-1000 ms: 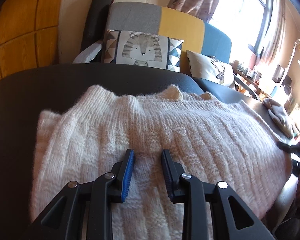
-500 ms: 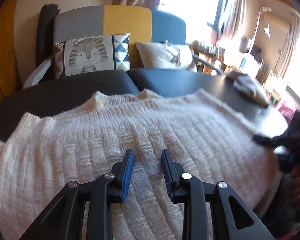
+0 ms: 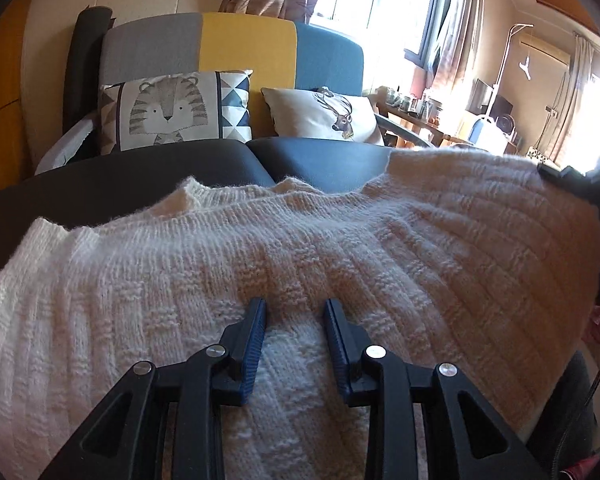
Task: Fold clothes
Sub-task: 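Grasp the cream sweater's folded edge with the right gripper, then lift the sweater edge with the right gripper and fold it over the stack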
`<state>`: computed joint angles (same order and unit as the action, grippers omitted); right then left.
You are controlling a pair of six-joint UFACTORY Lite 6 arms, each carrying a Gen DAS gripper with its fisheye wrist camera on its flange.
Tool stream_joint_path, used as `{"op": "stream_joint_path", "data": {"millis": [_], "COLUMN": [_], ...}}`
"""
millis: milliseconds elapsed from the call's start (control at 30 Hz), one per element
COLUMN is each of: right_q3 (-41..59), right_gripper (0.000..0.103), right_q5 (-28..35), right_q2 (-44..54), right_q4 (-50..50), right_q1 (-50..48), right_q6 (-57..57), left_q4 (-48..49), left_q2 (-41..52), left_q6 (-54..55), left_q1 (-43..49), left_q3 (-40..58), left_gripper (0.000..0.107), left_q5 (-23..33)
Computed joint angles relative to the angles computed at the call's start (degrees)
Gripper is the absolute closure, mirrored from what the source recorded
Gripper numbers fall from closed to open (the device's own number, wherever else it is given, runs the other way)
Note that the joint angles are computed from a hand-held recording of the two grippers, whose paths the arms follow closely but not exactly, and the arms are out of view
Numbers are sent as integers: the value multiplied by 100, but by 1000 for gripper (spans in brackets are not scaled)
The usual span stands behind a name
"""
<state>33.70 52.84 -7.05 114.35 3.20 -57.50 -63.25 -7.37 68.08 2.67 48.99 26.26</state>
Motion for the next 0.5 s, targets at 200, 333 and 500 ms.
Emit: {"op": "stream_joint_path", "data": {"millis": [200, 333, 500], "right_q3": [1238, 2159, 3314], "right_gripper": [83, 84, 84], "right_q5": [-513, -784, -1135], "right_q2": [437, 982, 1773], "right_q4": [88, 105, -193], "right_q1": [1042, 1727, 2377], "right_q6": [375, 546, 970], "left_q4": [-482, -602, -399], "left_q2": [184, 205, -196], "left_q6": [285, 306, -148], "left_q1": [507, 662, 1375], "left_q3": [120, 122, -79], "left_gripper": [77, 77, 77], "left_q5": [727, 980, 1600]}}
